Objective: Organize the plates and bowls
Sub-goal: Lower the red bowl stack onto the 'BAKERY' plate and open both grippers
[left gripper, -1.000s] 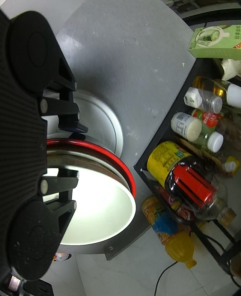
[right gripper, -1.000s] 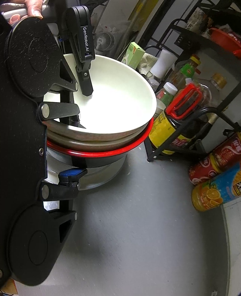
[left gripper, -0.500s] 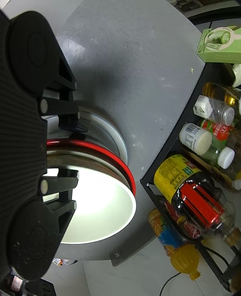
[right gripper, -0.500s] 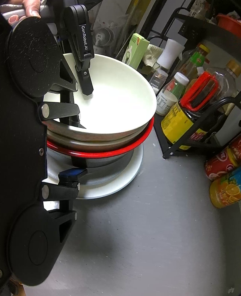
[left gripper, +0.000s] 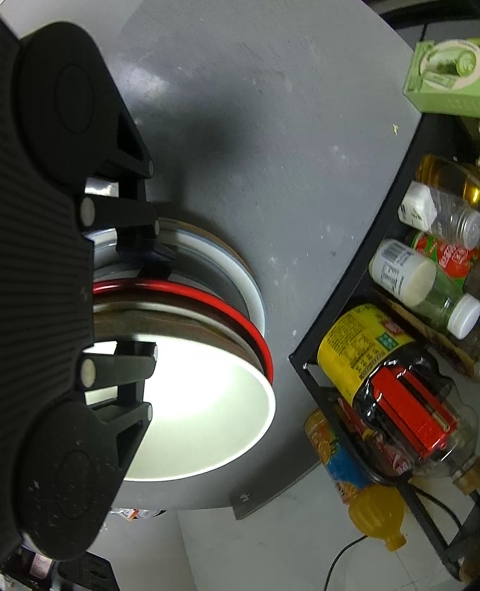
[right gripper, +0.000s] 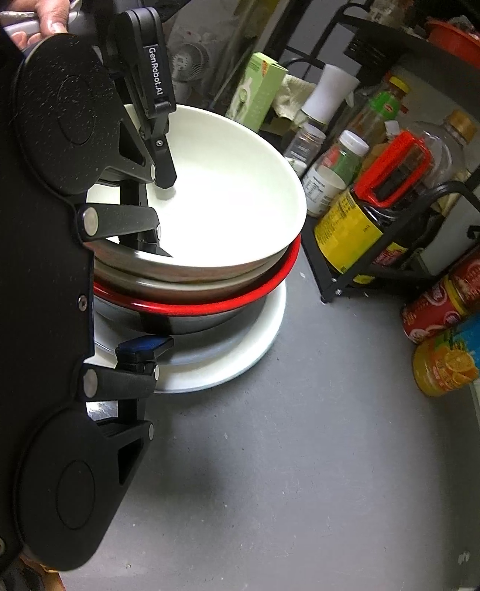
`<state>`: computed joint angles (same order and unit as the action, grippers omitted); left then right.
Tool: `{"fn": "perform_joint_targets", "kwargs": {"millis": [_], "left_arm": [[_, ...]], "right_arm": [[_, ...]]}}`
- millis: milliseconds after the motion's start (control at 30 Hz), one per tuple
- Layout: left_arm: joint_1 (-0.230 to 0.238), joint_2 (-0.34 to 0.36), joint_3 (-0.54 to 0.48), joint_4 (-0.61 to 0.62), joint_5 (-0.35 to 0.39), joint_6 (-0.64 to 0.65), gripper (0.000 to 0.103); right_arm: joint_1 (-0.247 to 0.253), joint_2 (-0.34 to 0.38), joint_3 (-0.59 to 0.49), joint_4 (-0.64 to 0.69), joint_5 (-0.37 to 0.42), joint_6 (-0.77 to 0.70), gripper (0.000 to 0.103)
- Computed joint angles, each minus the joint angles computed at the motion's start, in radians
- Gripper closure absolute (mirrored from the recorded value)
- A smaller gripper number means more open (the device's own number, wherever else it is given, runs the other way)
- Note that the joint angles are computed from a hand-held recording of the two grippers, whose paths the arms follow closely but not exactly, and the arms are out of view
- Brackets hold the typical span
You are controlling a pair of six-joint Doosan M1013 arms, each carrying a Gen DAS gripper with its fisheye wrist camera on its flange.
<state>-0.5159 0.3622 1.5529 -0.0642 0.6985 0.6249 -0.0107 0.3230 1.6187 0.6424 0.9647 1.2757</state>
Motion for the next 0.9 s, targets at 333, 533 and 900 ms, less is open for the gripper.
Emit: {"fn": "perform_joint_targets", "kwargs": {"millis": [333, 533, 900], "left_arm": [[0.003, 0.01, -0.015, -0.021, 0.014, 0.069, 0.073], [-0.014, 0.001, -0.025, 0.083, 0.002, 0.067, 0.041], [-0.042, -0.016, -0.037, 0.233, 0.019, 0.054, 0.02]], "right_arm": [[-0.003, -0.033, 0.038, 0.027, -0.063, 0.01, 0.055], [-0.008, -0.07, 0.06, 0.043, -0.104, -0.013, 0.041], [-0.009, -0.141, 0.113, -0.021, -0.234, 0.012, 0.012]]}}
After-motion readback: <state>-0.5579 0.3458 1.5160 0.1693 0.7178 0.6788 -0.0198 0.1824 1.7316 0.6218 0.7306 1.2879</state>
